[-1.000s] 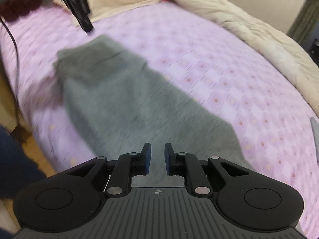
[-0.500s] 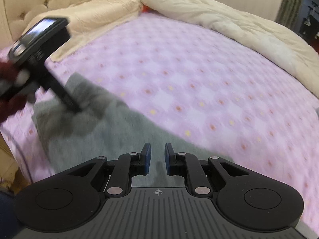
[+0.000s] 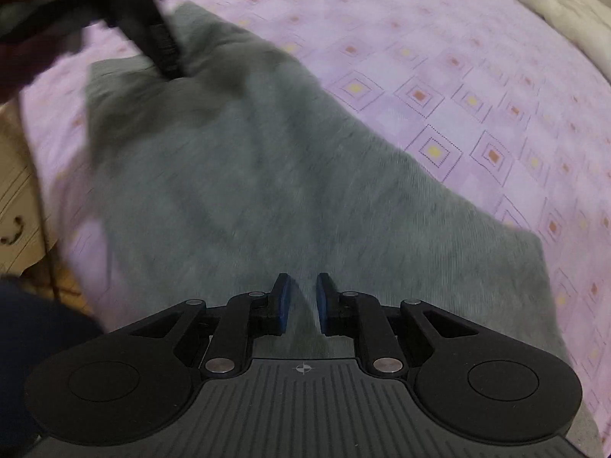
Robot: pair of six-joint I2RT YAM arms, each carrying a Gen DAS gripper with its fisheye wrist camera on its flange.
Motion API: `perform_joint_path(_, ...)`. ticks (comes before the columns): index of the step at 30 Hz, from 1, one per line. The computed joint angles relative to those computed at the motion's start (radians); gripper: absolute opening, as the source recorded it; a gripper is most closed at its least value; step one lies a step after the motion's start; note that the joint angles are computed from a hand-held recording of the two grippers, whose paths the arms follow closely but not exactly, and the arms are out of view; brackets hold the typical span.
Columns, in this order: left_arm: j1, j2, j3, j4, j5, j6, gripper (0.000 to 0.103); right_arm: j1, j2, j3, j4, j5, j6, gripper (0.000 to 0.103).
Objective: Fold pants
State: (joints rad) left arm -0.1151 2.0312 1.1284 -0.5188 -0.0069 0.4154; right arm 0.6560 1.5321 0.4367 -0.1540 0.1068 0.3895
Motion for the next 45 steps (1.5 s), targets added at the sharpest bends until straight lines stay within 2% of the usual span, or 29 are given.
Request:
perform_joint_path(2, -0.002, 0.017, 0.033, -0.031, -0.004, -0.016, 0.016, -0.045, -0.134, -0.053, -0.031, 0.0, -0.005, 0.015)
perform_joint_path(5, -0.008, 0.019, 0.037, -0.037, -0.01, -0.027, 0.015, -0.218, -0.377, -0.135, -0.03, -0.003, -0.022, 0.018)
perform_joint_path(7, -0.022, 0.015, 0.034, -0.036, -0.022, -0.039, 0.014, -0.373, -0.433, -0.15, -0.01, -0.049, -0.072, 0.032)
perform_joint_path(10, -0.047, 0.007, 0.018, -0.02, -0.043, -0.058, 0.011, -0.637, -0.31, -0.12, 0.076, -0.237, -0.178, 0.033)
perform_joint_path(12, -0.066, -0.007, -0.004, -0.001, -0.062, -0.067, 0.011, -0.716, -0.191, -0.09, 0.112, -0.302, -0.221, 0.033)
perform_joint_path(14, -0.093, -0.015, -0.029, 0.026, -0.077, -0.091, 0.011, -0.754, -0.118, -0.062, 0.085, -0.351, -0.253, 0.033)
perform_joint_path(16, -0.104, -0.028, -0.045, 0.031, -0.081, -0.113, 0.011, -0.751, -0.094, -0.046, 0.045, -0.402, -0.271, 0.033)
perform_joint_path(20, -0.09, -0.028, -0.053, 0.041, -0.071, -0.133, 0.011, -0.688, -0.244, -0.106, -0.055, -0.484, -0.331, 0.035)
perform_joint_path(24, -0.108, -0.041, -0.079, 0.062, -0.087, -0.153, 0.01, -0.612, -0.323, -0.144, -0.062, -0.439, -0.34, 0.035)
perform_joint_path(26, -0.112, -0.052, -0.078, 0.051, -0.094, -0.156, 0.01, -0.637, -0.391, -0.166, -0.035, -0.417, -0.279, 0.035)
perform_joint_path(28, -0.117, -0.064, -0.079, 0.041, -0.102, -0.16, 0.01, -0.71, -0.352, -0.153, 0.036, -0.418, -0.272, 0.035)
perform_joint_path(30, -0.122, -0.07, -0.09, 0.049, -0.111, -0.16, 0.01, -0.81, -0.268, -0.131, 0.081, -0.466, -0.322, 0.035)
perform_joint_path(33, -0.144, -0.084, -0.102, 0.051, -0.134, -0.17, 0.01, -0.885, -0.069, -0.057, 0.116, -0.544, -0.39, 0.035)
perform_joint_path(35, -0.159, -0.089, -0.109, 0.054, -0.149, -0.181, 0.01, -0.932, 0.065, 0.011, 0.075, -0.627, -0.442, 0.035)
perform_joint_path(38, -0.174, -0.097, -0.119, 0.058, -0.164, -0.191, 0.01, -0.999, 0.204, 0.105, -0.072, -0.8, -0.498, 0.036)
perform_joint_path(42, -0.181, -0.105, -0.125, 0.055, -0.167, -0.2, 0.01, -1.008, 0.135, 0.075, -0.113, -0.944, -0.515, 0.036)
perform_joint_path(45, -0.19, -0.107, -0.119, 0.041, -0.169, -0.211, 0.01, -0.948, 0.072, 0.041, -0.089, -0.91, -0.504, 0.036)
